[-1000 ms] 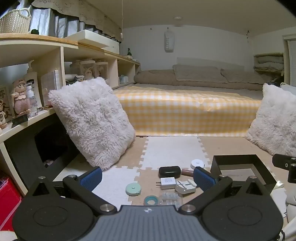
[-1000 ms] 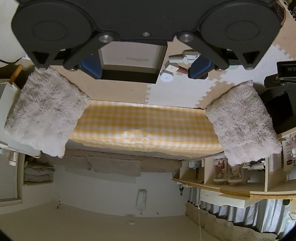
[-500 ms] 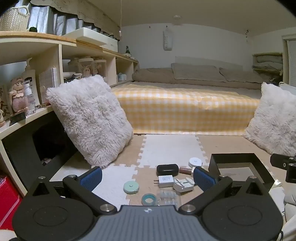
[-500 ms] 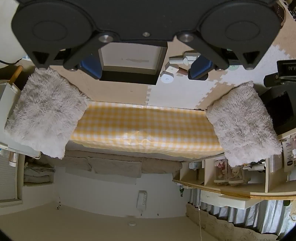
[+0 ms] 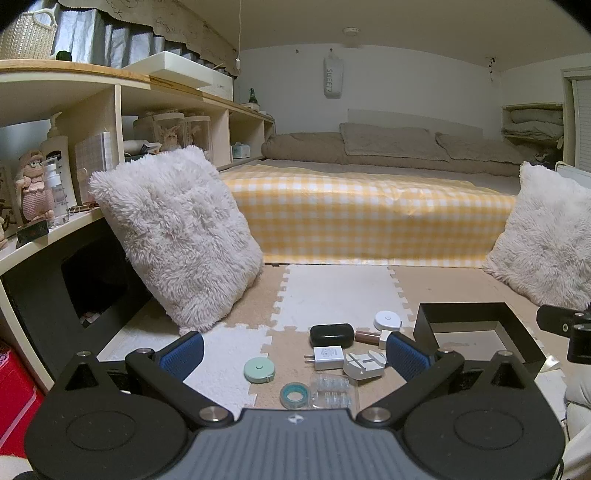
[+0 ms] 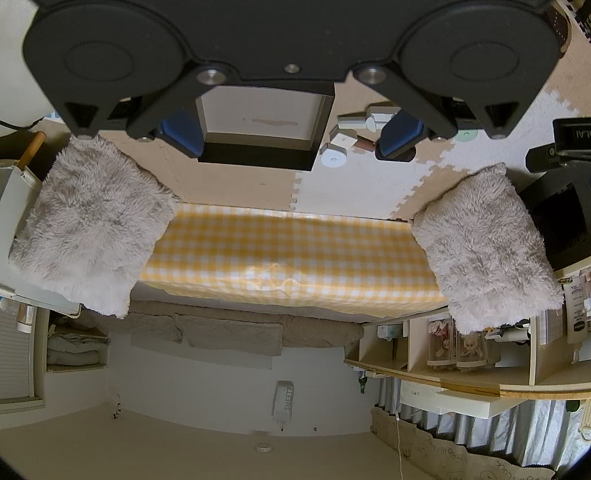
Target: Organize rigid objects
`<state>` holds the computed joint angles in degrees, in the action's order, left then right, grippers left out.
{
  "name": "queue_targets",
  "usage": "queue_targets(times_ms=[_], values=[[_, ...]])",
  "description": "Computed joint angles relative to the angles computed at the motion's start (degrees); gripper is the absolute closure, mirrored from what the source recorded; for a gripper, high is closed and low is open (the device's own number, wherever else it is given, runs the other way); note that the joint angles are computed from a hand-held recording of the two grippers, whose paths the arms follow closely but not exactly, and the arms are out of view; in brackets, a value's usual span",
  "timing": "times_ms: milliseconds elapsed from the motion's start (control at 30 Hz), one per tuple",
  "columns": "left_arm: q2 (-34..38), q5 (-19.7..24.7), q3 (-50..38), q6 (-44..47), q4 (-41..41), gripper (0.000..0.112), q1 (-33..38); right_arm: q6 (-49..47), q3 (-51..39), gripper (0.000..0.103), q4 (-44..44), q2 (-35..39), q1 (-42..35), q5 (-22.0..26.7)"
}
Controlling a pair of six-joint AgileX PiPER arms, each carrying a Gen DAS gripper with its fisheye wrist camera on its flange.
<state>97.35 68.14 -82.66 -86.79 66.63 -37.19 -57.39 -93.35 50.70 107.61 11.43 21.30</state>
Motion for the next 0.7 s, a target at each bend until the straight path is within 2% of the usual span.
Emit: queue_targets(times_ms=[700], values=[[-0.28, -0.32, 0.09, 0.28, -0.34, 0.009, 0.29, 0.43, -0.04, 0.0, -0.52, 0.05, 0.06, -0.02]])
